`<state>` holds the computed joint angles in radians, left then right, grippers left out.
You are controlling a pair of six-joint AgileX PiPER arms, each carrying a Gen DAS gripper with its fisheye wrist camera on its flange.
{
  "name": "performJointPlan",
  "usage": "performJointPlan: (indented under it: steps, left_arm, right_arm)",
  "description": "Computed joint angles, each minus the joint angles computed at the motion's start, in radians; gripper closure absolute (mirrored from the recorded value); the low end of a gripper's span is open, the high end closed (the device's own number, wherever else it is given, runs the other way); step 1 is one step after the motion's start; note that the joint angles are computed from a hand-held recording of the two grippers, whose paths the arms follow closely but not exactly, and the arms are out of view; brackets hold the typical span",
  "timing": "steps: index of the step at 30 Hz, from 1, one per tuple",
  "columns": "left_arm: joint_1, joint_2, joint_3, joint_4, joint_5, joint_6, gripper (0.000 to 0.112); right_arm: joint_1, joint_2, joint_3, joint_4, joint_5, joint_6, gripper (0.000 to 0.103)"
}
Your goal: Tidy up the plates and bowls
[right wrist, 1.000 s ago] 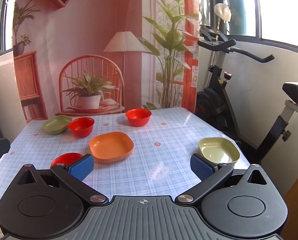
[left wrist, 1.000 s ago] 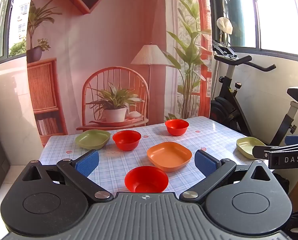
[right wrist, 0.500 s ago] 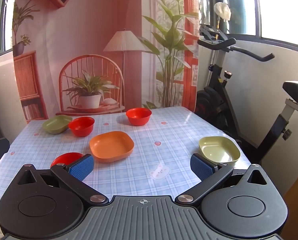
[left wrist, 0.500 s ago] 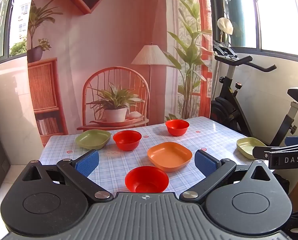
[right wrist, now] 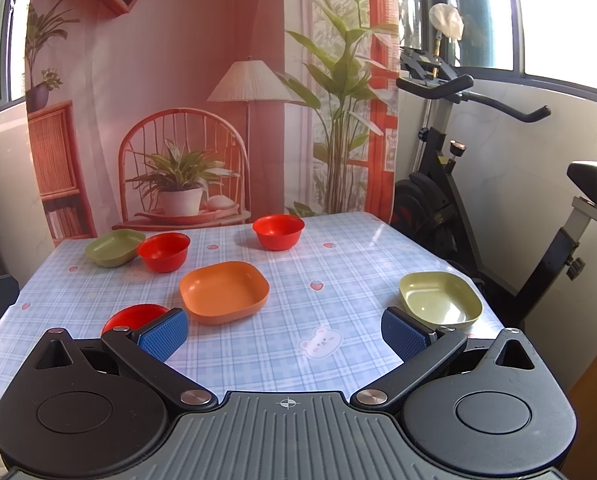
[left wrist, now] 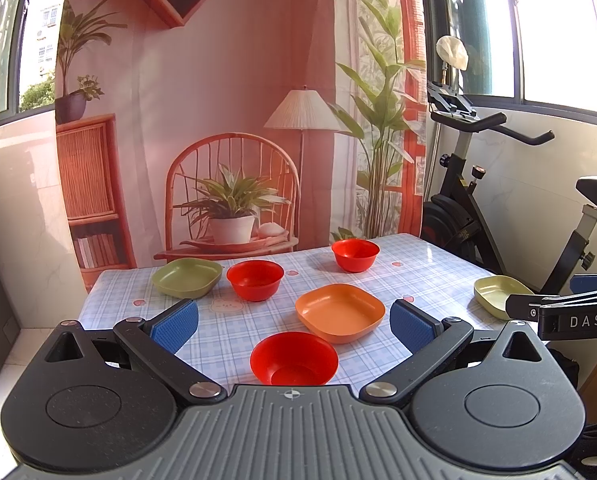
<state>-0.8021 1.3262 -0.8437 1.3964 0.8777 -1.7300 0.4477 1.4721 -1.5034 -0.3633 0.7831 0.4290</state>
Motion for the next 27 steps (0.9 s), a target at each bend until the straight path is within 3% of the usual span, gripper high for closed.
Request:
performJointPlan:
  steps: [7,11,14,20,23,27]
  left_arm:
    - [0.014,-0.001,0.004,0.003,-0.019,0.01,0.009]
    - [0.019,-0.012,-0.004,0.005,-0.004,0.049,0.009]
    - [0.057,-0.029,0.001,0.027,-0.047,0.064,0.01]
    - [0.135,-0.011,-0.066,0.011,-0.052,0.181,0.01]
    - [0.179,-0.001,-0.108,0.01,-0.069,0.228,0.01]
    - [0.273,0.024,-0.191,-0.068,-0.155,0.324,0.01]
  right_arm:
    - [0.012,-0.003,0.017,-0.001,-0.007,0.015,0.0]
    - [-0.024,0.019,-0.013,0.087,-0.008,-0.062,0.0]
    - [-0.061,0.06,-0.08,0.16,0.01,-0.136,0.0]
    - [-0.121,0.177,-0.251,0.295,0.006,-0.213,0.0]
    - [-0.139,0.231,-0.32,0.353,-0.039,-0.224,0.0]
    - [-0.141,0.348,-0.505,0.376,-0.006,-0.23,0.0]
